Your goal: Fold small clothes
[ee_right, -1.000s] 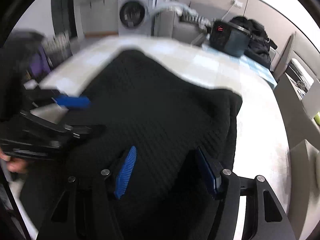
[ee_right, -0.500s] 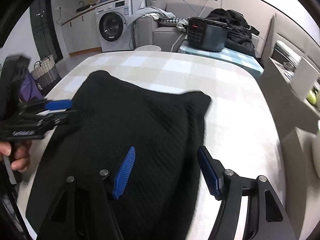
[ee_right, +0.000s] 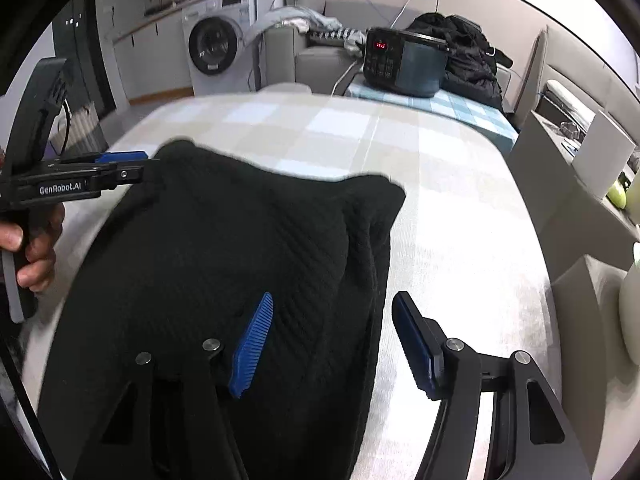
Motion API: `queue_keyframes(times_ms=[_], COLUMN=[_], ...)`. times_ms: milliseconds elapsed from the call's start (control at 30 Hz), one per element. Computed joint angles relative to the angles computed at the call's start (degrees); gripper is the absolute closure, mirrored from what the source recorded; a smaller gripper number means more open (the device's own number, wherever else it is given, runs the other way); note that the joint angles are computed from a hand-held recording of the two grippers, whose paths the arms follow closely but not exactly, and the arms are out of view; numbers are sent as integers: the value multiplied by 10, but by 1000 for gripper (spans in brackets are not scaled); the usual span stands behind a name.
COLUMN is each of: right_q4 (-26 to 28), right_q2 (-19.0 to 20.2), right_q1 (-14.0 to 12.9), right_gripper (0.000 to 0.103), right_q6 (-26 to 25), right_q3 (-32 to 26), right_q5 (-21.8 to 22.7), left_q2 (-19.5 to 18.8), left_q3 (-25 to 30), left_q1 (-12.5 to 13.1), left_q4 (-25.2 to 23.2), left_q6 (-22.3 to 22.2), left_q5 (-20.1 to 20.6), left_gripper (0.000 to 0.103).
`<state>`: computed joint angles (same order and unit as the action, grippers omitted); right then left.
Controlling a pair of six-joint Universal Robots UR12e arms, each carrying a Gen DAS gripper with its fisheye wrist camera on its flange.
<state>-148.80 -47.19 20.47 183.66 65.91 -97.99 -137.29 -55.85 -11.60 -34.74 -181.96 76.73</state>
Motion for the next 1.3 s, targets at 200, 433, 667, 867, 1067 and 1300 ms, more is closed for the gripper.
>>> queue_keyframes(times_ms=[200,433,667,867,1067,1300], right_q4=[10,65,56,2,-24,-51], right_q2=[36,45,33,-28,-73,-87], right_q1=[-9,-27,-33,-37,-42,-44], right_gripper=[43,52,52,49,46,44], right_q6=[27,122,127,125,142,166], right_q3=[-63,-74,-52,41,125,167], right_q5=[44,50,74,120,191,251], left_q2=[-53,-42,-22,68,126,145], left_q3=[85,67,43,-118,-226,-272], left_q1=[-2,9,9,11,14,1], left_q4=[-70,-58,-100,11,58,71], left_q6=[5,-34,-61,-77,-123,-118], left_q5=[7,-2,37,24,-41,-50], left_gripper=[45,44,44,44,44,46])
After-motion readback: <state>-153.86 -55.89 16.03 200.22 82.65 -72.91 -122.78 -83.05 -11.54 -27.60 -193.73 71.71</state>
